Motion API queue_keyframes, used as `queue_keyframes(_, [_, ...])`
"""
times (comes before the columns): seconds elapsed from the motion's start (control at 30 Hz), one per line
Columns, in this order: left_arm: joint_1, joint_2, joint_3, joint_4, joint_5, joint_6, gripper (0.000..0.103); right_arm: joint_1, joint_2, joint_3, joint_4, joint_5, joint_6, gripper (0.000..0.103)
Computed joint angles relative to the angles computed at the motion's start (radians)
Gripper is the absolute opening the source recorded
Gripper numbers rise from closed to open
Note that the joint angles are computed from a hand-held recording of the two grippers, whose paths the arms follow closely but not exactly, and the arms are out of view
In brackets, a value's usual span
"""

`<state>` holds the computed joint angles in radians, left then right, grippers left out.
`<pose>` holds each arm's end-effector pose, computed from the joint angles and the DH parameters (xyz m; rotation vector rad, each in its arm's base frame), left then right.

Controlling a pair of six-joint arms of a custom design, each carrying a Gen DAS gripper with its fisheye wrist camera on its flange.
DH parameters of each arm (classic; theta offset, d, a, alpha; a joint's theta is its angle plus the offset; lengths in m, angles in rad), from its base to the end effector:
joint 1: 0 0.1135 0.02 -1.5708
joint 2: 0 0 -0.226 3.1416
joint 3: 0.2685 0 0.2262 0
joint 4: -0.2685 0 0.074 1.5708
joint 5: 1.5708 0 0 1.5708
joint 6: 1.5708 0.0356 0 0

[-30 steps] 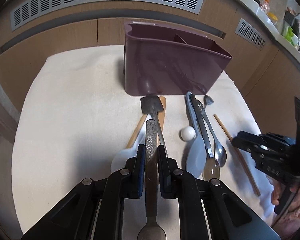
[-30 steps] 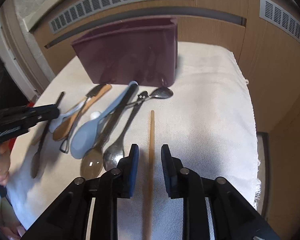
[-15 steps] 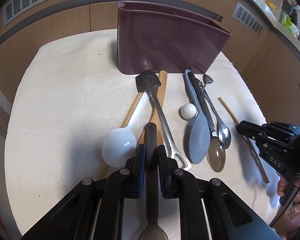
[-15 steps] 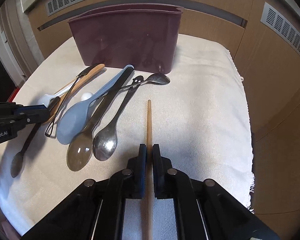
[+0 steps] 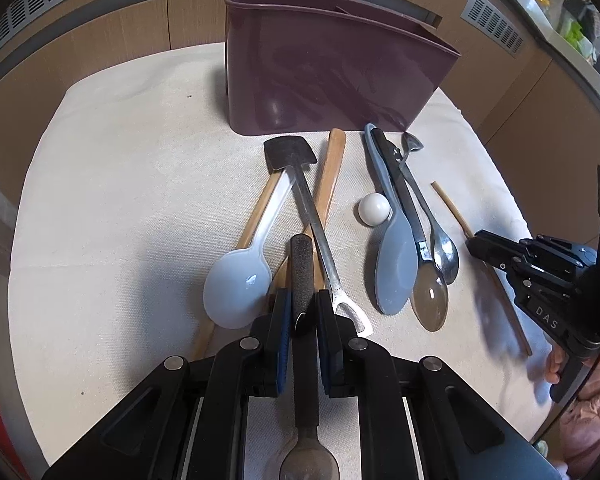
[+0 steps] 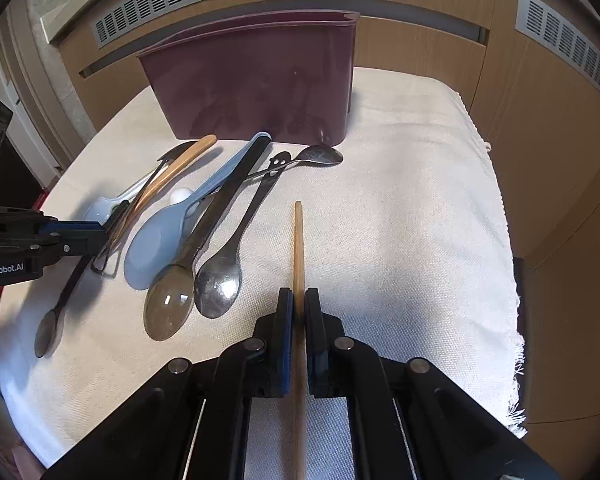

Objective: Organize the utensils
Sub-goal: 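Close the right tool on the chopstick while the left tool grasps the metal spatula handle, then lift both held utensils and drop them into the maroon caddy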

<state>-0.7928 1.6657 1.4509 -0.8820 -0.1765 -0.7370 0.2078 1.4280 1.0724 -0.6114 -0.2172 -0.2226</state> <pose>0.2270 -0.2215 0.2536 0.0174 2.6672 -0.2758 0.2674 0.0642 0.2280 -0.6227 2.4476 0.2694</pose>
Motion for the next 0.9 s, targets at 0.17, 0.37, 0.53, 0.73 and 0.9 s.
queue_keyframes(0.17, [-0.037, -0.068, -0.104, 0.091, -0.086, -0.046, 0.012, 0.004, 0.006, 0.001, 0.018, -0.002, -0.012, 0.005])
queue_keyframes(0.37, [-0.085, -0.189, -0.164, 0.158, -0.172, -0.106, 0.012, -0.033, -0.071, 0.000, 0.025, -0.128, 0.038, 0.005])
queue_keyframes(0.53, [-0.141, -0.234, -0.140, 0.163, -0.291, -0.114, 0.012, -0.037, -0.189, -0.018, 0.028, -0.190, 0.075, 0.005])
queue_keyframes(0.73, [-0.198, -0.234, -0.045, 0.146, -0.391, -0.091, 0.012, -0.015, -0.289, -0.040, 0.070, -0.198, 0.116, 0.005])
queue_keyframes(0.9, [-0.210, -0.238, 0.072, 0.161, -0.457, -0.007, 0.012, -0.024, -0.335, 0.004, 0.119, -0.192, 0.161, 0.005])
